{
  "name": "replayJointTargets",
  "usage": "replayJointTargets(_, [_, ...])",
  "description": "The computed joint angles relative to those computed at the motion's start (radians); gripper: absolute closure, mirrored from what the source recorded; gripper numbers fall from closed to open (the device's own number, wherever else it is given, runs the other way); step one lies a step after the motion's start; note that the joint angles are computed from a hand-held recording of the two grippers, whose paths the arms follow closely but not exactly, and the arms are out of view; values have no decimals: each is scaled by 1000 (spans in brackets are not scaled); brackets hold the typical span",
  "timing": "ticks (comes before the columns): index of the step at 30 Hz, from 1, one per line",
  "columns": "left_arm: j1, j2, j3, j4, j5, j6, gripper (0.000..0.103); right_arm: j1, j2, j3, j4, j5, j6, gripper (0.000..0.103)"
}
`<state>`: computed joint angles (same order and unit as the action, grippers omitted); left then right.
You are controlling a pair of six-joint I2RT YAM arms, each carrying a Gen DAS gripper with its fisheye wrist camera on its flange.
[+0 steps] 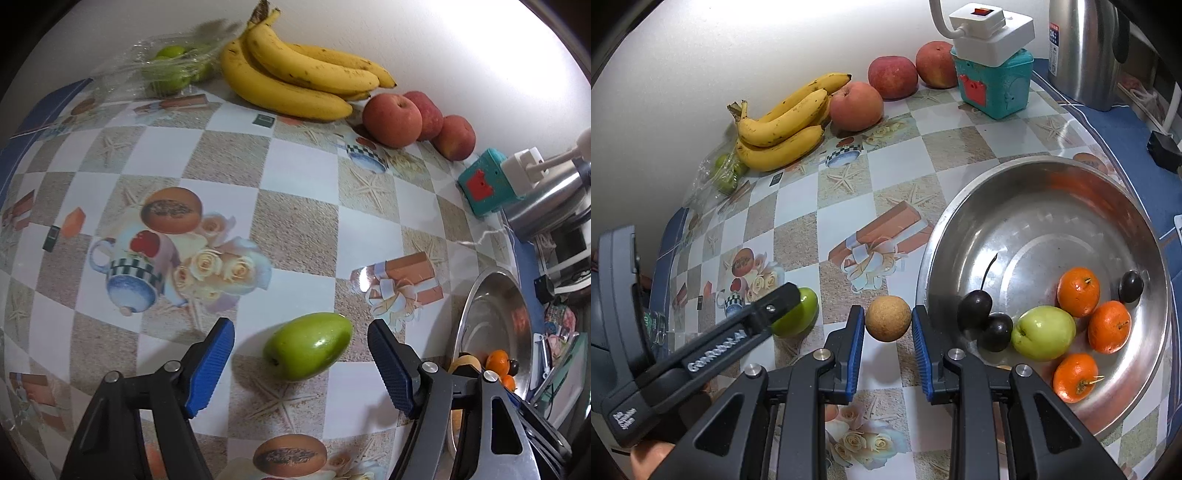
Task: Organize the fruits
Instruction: 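Close the left tool on the small green mango while the right lifts the tan fruit, then carry the green mango with the left tool while the right carries the tan fruit over the bowl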
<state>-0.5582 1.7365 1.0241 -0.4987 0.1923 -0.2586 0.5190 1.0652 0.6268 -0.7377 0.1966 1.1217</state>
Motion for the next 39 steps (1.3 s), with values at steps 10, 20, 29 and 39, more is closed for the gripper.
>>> replayJointTargets(10, [-8,20,-3,20,1,-5,47,1,-6,1,-5,-1,0,76])
replayJointTargets(20, [7,-22,-8,20,30,-4,67,3,-6,0,-2,-3,1,76])
replayJointTargets(29, [18,-16,-17,39,42,-5,62,0,-3,-4,3,-12,-1,76])
replayJointTargets(39, [19,41,-12,32,108,4,55,0,-3,-2,-1,-13,-3,76])
